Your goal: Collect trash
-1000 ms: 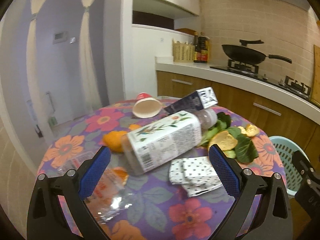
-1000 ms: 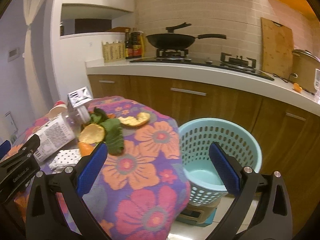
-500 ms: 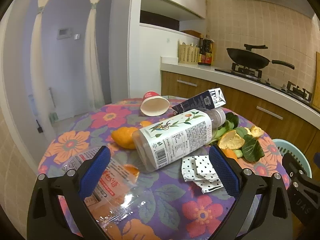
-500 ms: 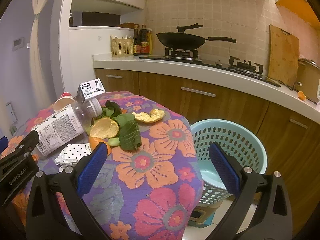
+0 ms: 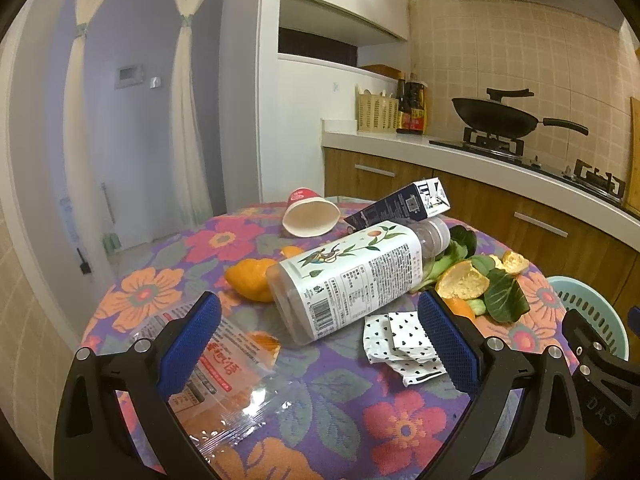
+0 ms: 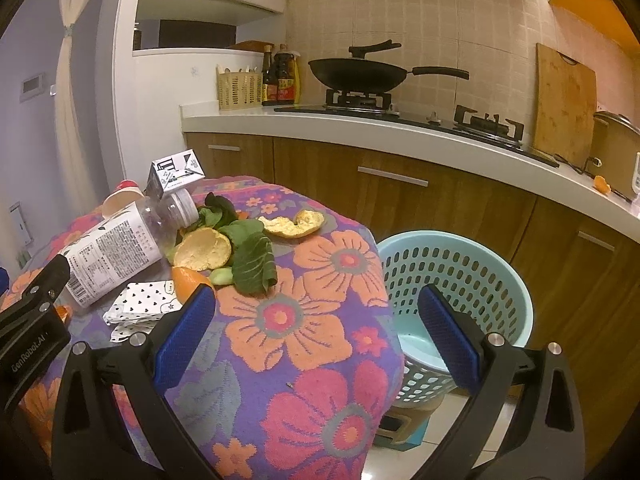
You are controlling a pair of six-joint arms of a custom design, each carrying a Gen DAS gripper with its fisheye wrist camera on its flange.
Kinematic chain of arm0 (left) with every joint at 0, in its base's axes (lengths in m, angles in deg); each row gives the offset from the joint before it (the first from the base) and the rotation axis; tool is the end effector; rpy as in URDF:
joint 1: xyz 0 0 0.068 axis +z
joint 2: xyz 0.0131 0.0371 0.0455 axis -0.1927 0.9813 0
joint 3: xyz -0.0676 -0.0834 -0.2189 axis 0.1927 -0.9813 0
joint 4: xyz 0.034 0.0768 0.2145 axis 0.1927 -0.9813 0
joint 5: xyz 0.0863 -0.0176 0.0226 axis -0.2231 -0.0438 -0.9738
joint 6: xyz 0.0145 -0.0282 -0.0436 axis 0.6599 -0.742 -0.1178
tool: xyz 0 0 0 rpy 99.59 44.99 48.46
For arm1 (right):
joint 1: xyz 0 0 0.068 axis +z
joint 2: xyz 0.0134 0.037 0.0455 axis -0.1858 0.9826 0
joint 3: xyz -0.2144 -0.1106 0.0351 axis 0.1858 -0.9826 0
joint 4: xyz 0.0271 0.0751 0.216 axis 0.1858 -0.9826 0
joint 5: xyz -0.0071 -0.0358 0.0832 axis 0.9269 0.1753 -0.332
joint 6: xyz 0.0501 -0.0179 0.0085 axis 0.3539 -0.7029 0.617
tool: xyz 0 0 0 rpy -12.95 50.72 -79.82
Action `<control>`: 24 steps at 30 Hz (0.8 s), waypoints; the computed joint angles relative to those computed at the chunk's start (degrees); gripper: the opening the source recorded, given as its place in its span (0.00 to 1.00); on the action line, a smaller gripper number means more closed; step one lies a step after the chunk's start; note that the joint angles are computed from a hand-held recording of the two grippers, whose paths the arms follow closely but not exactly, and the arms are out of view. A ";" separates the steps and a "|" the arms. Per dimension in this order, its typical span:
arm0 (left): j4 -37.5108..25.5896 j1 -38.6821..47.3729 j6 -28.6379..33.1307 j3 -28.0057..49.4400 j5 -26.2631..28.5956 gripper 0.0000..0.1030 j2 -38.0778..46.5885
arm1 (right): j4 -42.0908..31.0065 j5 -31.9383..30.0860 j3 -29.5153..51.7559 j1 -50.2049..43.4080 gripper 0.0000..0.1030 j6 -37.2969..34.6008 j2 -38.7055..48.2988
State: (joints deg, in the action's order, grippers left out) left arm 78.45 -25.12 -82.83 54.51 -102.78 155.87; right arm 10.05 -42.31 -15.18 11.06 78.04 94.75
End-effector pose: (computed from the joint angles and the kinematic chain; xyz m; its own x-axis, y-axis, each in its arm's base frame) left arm 0.2846 -0.0455 0.1989 -0.3412 -0.2507 -0.9059 -0.5890 0.8081 -0.0018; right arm 0.3347 0.1290 0.1758 -0.4659 -0.1374 -0.8741 -0.2508 0.9679 -0.0185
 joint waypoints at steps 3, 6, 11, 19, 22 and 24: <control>0.07 0.01 0.03 0.03 0.05 0.92 0.00 | -0.03 0.34 0.14 -0.03 0.93 -0.22 0.17; 0.98 -0.14 0.33 -0.25 0.19 0.93 -0.01 | 0.11 0.57 -0.03 -0.08 0.93 -0.01 0.28; 3.51 0.41 1.03 -2.19 1.88 0.92 -1.29 | 0.13 1.46 0.06 -0.37 0.93 0.37 0.53; 5.35 0.13 2.28 -2.99 2.66 0.92 -1.52 | 0.11 2.33 0.31 -0.93 0.93 0.75 0.72; 5.50 0.02 2.61 -3.09 2.66 0.93 -1.53 | 0.01 2.50 0.53 -1.30 0.93 0.70 0.76; 5.38 0.10 2.60 -2.99 2.77 0.92 -1.48 | -0.02 2.48 0.47 -1.52 0.93 0.69 0.59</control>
